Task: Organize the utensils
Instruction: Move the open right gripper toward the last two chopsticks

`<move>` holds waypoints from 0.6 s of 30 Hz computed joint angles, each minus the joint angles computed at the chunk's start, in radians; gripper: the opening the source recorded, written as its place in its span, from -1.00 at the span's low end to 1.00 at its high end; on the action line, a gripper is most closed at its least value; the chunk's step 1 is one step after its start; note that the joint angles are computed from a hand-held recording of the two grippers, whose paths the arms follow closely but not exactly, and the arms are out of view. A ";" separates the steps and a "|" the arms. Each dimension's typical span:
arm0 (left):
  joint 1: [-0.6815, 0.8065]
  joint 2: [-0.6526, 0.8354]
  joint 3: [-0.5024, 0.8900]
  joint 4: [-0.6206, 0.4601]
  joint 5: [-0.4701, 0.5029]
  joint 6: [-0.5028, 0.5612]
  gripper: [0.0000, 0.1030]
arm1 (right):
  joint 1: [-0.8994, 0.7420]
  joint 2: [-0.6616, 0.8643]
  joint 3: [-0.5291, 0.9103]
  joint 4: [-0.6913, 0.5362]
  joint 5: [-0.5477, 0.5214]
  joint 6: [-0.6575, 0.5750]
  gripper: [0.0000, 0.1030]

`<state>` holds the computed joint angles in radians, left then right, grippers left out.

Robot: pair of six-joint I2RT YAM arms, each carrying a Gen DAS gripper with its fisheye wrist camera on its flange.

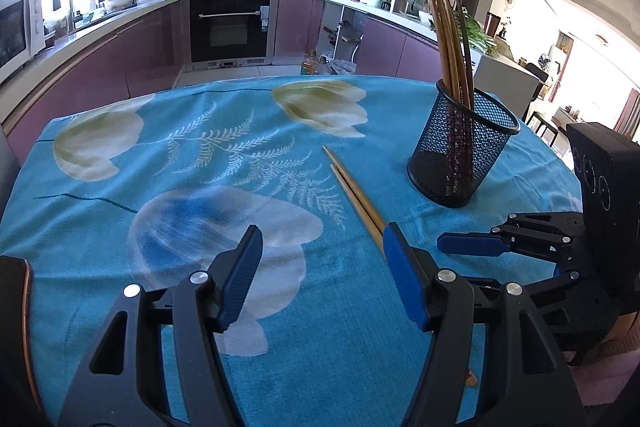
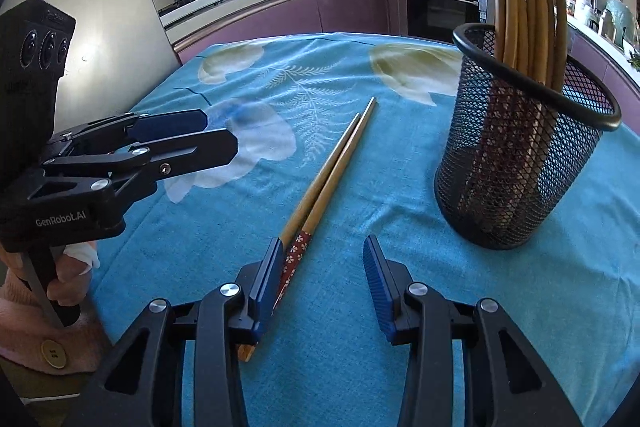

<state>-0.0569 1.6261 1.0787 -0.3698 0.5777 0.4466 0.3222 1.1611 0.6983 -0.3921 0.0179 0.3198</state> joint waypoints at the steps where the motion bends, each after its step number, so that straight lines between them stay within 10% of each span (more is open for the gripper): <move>1: -0.003 0.003 0.000 -0.002 -0.001 0.003 0.20 | -0.004 -0.002 -0.001 -0.002 -0.003 0.003 -0.24; 18: -0.112 0.114 0.086 -0.102 -0.064 0.052 -0.06 | -0.067 -0.031 -0.014 -0.029 -0.045 -0.016 -0.26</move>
